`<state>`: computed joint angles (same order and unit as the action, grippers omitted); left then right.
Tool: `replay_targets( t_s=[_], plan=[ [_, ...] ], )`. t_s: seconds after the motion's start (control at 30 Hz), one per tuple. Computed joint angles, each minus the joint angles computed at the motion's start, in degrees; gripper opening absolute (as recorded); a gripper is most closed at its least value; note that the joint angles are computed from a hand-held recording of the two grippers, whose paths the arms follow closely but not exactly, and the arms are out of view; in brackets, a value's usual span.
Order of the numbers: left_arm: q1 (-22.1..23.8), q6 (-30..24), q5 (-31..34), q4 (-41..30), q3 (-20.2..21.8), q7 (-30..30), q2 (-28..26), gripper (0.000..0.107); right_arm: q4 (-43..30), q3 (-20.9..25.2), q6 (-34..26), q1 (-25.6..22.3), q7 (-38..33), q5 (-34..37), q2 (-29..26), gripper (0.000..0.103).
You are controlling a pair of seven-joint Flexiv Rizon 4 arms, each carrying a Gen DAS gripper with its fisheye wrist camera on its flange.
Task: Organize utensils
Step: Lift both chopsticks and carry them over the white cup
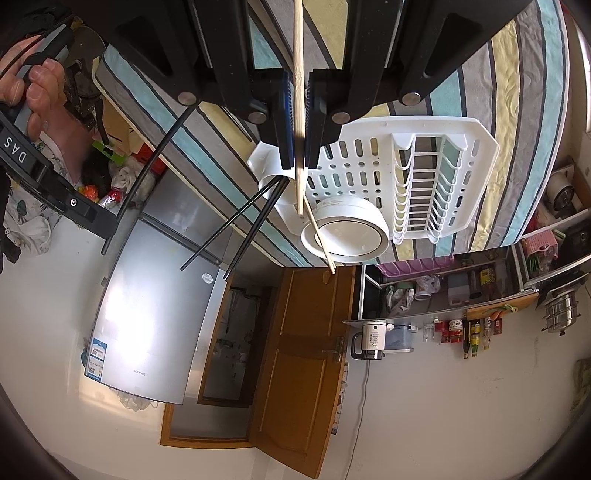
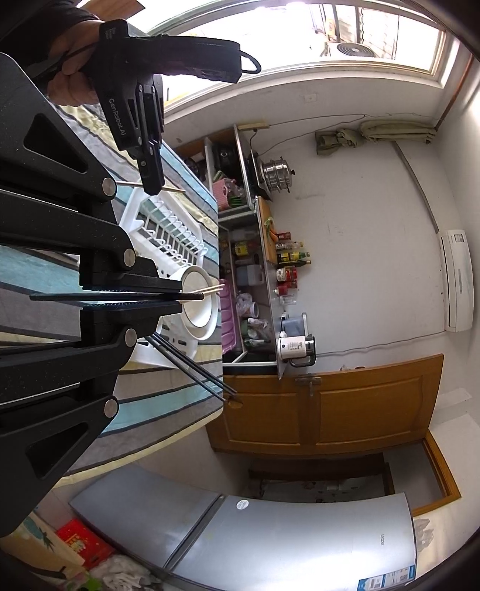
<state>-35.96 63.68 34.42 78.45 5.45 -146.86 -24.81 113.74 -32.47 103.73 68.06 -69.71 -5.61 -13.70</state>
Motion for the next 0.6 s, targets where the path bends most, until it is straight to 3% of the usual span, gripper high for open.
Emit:
replay_targets(
  t_s=[0.3,0.6],
  plan=[
    [1.79,-0.41,-4.71,-6.56,-1.00,7.21,-3.81,0.005,-2.60,-0.06,-0.10,-1.16,-0.16,-0.21,-0.91,0.004],
    [3.04,-2.05,-10.46,-17.34,-0.08,13.21,-10.33,0.005,-9.17,6.31,-0.31,-9.09,1.40,-1.69,-3.84,0.004]
  ],
)
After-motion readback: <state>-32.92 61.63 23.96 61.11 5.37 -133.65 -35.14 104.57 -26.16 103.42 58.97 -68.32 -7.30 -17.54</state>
